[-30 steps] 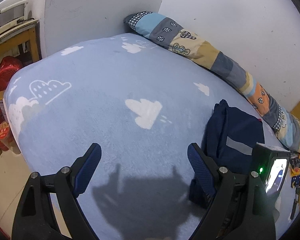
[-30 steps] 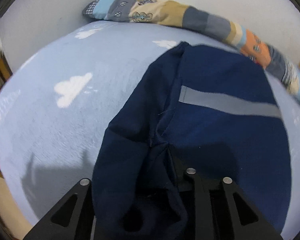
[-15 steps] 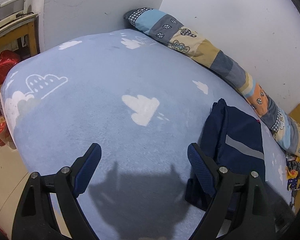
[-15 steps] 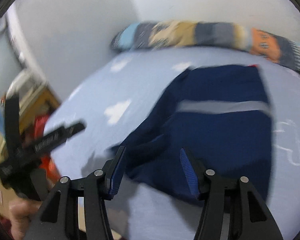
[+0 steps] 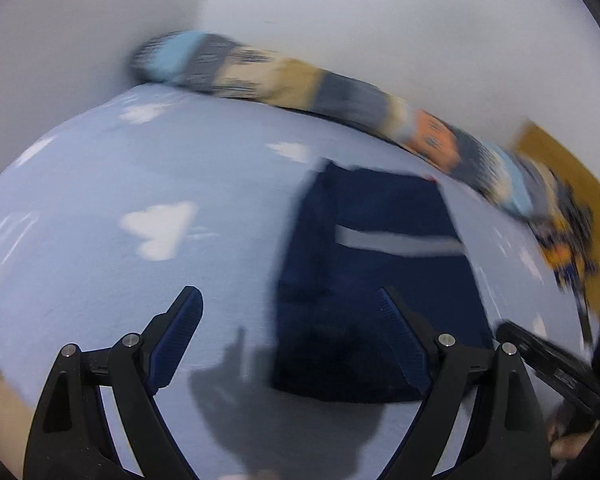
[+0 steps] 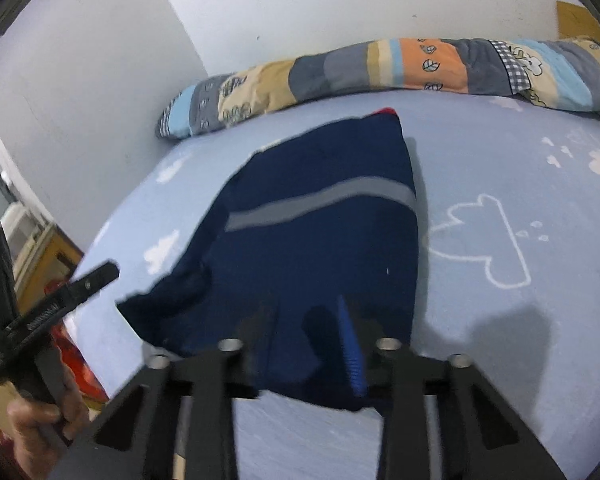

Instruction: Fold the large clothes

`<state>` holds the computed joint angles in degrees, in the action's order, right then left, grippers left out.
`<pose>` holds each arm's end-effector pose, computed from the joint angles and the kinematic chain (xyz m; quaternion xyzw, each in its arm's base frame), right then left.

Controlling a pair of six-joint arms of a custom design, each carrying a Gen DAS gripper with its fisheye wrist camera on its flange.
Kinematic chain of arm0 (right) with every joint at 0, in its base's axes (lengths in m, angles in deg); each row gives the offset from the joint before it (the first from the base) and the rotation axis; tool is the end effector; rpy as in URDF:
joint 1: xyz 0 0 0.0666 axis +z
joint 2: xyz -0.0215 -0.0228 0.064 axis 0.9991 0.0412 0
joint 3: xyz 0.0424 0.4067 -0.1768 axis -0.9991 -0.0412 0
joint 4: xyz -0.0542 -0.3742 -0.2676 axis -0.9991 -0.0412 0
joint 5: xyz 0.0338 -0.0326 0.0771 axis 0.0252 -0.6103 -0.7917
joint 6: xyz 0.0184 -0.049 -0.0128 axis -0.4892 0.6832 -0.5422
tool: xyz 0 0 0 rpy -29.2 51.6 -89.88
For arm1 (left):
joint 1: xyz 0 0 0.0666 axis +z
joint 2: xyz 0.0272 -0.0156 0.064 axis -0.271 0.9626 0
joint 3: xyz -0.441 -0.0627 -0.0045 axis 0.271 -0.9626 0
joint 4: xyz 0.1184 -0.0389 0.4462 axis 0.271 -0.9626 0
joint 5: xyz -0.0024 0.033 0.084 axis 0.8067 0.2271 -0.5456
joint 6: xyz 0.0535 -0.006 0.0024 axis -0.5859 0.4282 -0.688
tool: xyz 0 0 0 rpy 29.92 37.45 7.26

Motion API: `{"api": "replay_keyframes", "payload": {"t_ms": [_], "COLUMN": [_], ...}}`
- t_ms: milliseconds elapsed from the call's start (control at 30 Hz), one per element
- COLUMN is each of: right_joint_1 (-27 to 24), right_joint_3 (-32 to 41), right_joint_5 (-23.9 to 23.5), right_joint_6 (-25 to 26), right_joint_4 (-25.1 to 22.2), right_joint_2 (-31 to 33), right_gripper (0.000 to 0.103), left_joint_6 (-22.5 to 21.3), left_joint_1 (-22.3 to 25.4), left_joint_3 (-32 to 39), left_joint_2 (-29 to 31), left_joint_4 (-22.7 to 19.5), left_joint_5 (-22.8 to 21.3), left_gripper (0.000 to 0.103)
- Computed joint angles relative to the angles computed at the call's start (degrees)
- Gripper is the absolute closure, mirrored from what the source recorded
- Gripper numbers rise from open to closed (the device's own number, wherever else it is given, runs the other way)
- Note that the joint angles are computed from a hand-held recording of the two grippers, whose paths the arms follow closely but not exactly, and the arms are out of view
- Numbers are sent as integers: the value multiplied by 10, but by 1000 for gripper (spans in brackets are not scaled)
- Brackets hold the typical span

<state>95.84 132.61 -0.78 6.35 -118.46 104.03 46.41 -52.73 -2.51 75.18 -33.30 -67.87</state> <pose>0.4601 0.0828 0.4254 -0.2068 0.8975 0.2314 0.3134 0.3496 -0.2396 0.4662 -0.2261 0.8878 -0.0234 0.4002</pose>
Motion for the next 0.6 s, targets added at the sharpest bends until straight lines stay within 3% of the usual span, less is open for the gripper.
{"api": "replay_keyframes", "payload": {"t_ms": [100,167,267,367,467,600], "right_joint_1": [-8,-8,4,-1,-6,-17], "right_joint_3": [-17,-24,-36,-53,-59,-20], "right_joint_5": [-13,-9,44,45,29,0], "right_joint_6": [4,17,87,153,142,115], "right_joint_4": [14,15,28,46,59,-8], "right_joint_2": [-5,1,12,31,30,45], "right_gripper": [81,82,85,86,86,85], "left_joint_6": [-36,-34,8,52,44,21], "left_joint_1": [-3,3,27,52,47,22], "left_joint_3": [13,21,31,0,5,19], "left_joint_2": [27,46,79,67,70,68], "left_joint_4": [10,-8,-70,-31,-41,-49], "left_joint_5": [33,47,97,181,166,89], "left_gripper": [14,14,14,13,13,14]}}
